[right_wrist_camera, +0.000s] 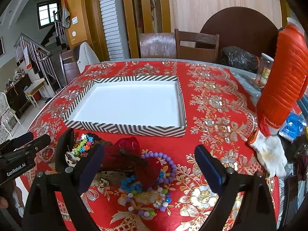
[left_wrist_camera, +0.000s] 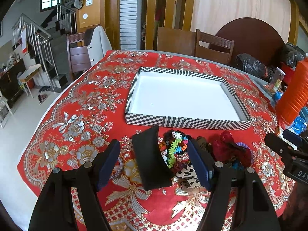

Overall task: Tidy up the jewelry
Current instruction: 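Grasp the black velvet bow with the left tool while the right tool grasps the red bow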

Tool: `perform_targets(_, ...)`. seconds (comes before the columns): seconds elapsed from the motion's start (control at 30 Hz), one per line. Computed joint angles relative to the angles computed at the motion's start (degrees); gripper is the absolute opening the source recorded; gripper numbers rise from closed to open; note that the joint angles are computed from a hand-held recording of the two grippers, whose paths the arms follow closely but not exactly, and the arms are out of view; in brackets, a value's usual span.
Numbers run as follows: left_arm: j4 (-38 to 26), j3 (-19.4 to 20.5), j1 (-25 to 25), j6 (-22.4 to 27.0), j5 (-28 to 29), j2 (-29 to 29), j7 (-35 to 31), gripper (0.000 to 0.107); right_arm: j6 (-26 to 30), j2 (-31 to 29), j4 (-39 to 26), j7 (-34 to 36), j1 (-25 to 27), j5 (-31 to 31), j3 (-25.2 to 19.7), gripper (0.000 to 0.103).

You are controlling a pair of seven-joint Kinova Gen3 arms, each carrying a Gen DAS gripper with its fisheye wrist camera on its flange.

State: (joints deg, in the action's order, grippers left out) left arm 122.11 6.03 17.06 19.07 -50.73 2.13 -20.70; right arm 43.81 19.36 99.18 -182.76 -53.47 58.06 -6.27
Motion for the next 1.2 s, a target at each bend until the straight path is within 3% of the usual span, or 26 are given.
perform_targets(1.2,-0.78,-1.99,0.82,-0.85,4.9,1.38,-4.62,0.066,-1.36,1.57,-1.57,5.2,0.01,-4.37,1.34,0.096)
